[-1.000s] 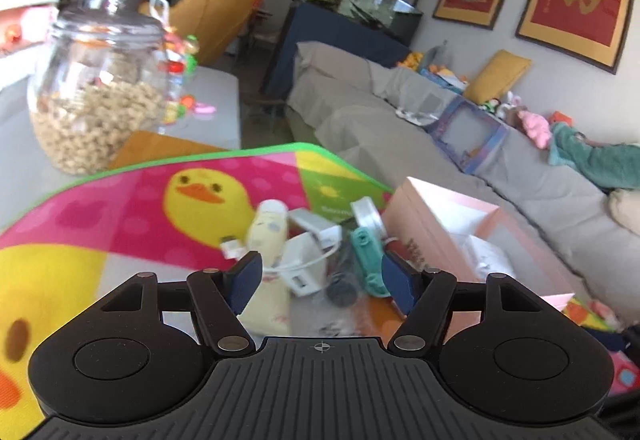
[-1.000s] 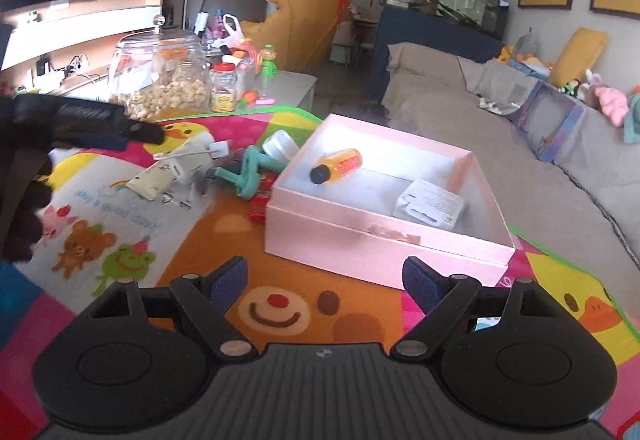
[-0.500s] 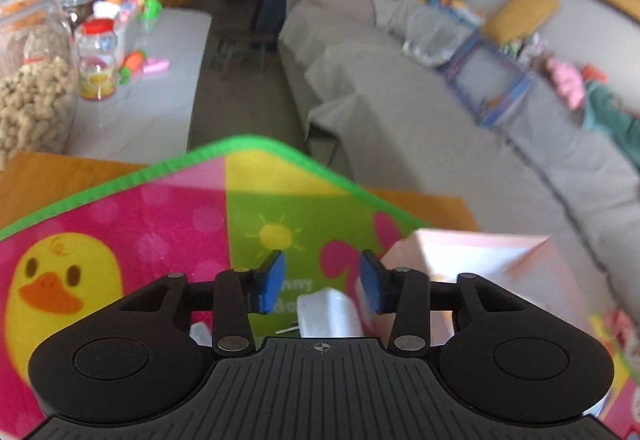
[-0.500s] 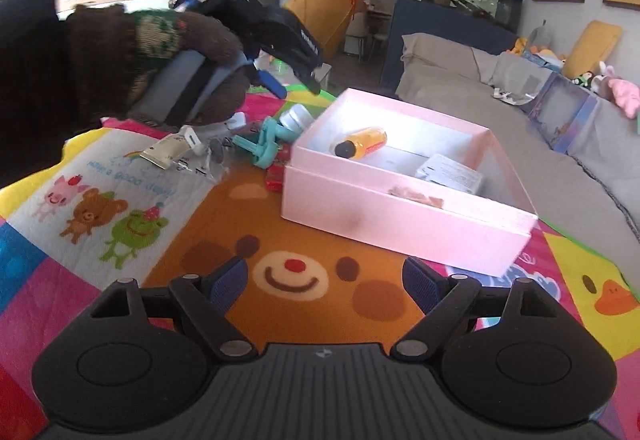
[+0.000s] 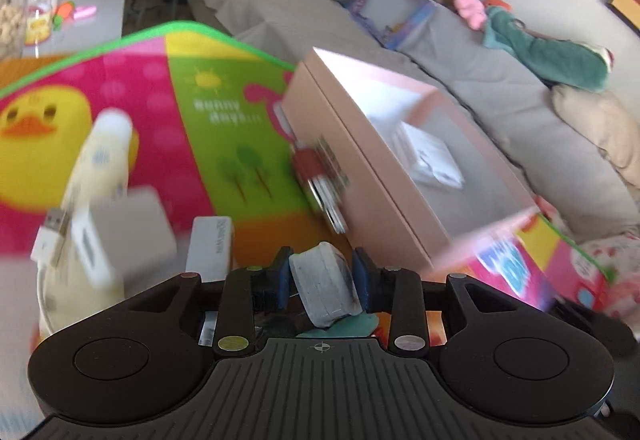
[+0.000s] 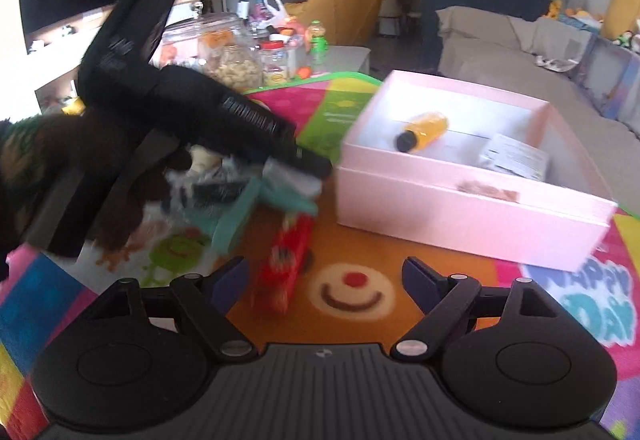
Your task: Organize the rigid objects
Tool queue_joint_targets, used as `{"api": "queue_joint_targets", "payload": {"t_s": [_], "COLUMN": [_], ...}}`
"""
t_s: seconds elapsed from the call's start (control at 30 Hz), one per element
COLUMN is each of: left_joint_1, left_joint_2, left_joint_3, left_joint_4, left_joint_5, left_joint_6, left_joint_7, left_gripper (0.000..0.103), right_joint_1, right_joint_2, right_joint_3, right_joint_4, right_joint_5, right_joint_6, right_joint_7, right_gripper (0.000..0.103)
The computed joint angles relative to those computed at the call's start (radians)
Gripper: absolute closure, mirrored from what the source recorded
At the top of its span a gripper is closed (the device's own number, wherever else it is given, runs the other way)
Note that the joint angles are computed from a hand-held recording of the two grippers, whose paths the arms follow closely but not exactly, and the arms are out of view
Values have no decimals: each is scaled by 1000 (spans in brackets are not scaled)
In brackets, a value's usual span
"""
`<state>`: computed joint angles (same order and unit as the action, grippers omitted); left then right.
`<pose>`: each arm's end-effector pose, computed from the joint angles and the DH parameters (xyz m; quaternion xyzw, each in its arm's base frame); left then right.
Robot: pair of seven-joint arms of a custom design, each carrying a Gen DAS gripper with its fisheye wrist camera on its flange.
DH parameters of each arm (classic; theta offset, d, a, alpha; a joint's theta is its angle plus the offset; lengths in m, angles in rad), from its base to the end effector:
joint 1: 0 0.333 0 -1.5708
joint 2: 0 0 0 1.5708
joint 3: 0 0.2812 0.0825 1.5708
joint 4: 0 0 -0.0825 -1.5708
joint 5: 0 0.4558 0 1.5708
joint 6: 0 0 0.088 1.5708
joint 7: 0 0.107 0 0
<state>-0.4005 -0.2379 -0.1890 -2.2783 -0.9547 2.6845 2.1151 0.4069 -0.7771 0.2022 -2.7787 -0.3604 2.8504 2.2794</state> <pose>0.5009 -0.3062 0.4470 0.4999 -0.7589 0.4169 0.0202 0.3625 0.2669 0.4596 -0.7015 0.5688 -0.2381 0.3574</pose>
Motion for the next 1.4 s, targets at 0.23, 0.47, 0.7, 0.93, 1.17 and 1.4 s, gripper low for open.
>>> {"api": "queue_joint_targets", "payload": {"t_s": [0.23, 0.47, 0.7, 0.93, 1.17, 1.4], "left_joint_1": [-16, 59, 94, 107, 18, 37], "left_joint_2": [-111, 191, 385, 176, -37, -342], "left_joint_3": [18, -74, -90, -93, -7, -114], "left_joint_4": [-69, 215, 442, 214, 12, -250], "left_joint_5": [-41, 334, 576, 198, -45, 167], "left_joint_6": [-24, 192, -23, -94, -176, 80], "left_joint_7": [-12, -381, -468, -168, -59, -283], "left_gripper": [70, 70, 88, 87, 85, 84], "right_joint_1": [28, 21, 44, 62, 38, -141], "right_joint_2": [66, -34, -163, -179, -45, -87], "right_joint_3": [3, 6, -12, -57, -19, 200], "right_joint_4": [69, -7, -90, -115, -26, 16], "right_joint_5": [21, 20, 17, 68, 56, -174], "right_joint_6": [-108, -131, -172, -129, -60, -234], "right_joint_7": [-68, -14, -15, -27, -21, 102], "right_gripper": [75, 73, 59, 55, 59, 69]}}
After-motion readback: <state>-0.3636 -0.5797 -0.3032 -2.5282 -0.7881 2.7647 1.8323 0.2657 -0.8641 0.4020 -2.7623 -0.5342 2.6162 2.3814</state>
